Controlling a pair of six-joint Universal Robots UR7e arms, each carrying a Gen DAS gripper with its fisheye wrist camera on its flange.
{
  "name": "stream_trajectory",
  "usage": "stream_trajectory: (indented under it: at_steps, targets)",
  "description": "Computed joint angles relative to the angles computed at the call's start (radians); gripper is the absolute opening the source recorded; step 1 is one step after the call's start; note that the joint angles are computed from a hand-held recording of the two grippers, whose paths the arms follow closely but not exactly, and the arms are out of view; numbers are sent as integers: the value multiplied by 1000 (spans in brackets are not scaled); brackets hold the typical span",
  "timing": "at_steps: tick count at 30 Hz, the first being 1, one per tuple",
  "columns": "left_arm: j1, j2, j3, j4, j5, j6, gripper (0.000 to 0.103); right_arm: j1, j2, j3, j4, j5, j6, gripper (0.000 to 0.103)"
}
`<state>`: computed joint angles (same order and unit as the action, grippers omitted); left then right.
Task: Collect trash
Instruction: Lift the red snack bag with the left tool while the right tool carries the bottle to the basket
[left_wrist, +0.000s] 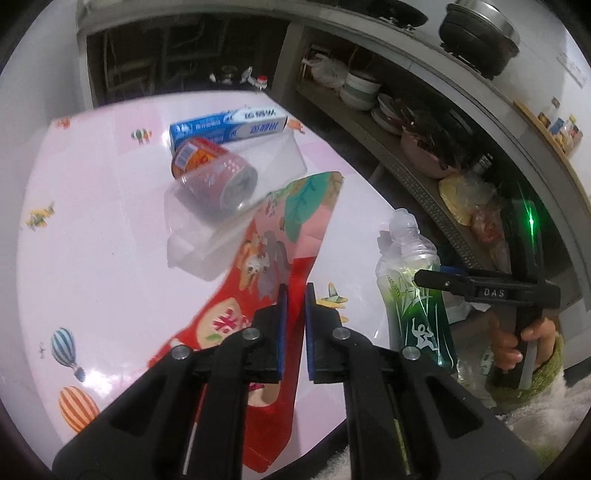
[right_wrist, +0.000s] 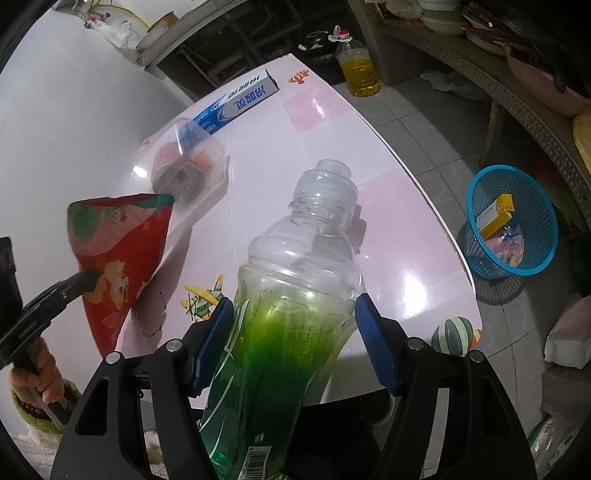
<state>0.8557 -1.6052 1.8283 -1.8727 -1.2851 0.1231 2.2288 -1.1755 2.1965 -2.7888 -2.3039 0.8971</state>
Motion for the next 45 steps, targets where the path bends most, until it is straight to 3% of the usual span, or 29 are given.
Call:
stream_trajectory:
  at_steps: [5,11,14,24,29,35,40,43,45]
  targets:
    - [-32,-38,1,-4,2,9,7,-1,-24,28,-34,10,12,64]
    - [-50,-42,-38,-2,-107,8,7,-17,-61,109,-210,69,-3,63]
    - [-65,-30,-39,-17,-128,19,7,-30,-68,145,-302,104,-12,63]
    - [-89,-11,1,-52,-133,-9,7,-56,-42,79,-192,52,-9,66]
    - [-82,-4,5,-54,-133,-23,7,-86,-3,31,-157,82,-43,68]
    - [-74,10,7,-65,-141,-46,6,-98,11,33,-210,89,-78,67]
    - [-85,37,-2,-85,-175,-37,6,-117,-44,138,-392,153,-71,67]
    - [-103,76,-20,-98,-224,-25,6,-101,-109,215,-465,108,-24,67]
    - [-119,109,-33,-116,-263,-12,6,-74,-178,275,-480,35,34,67]
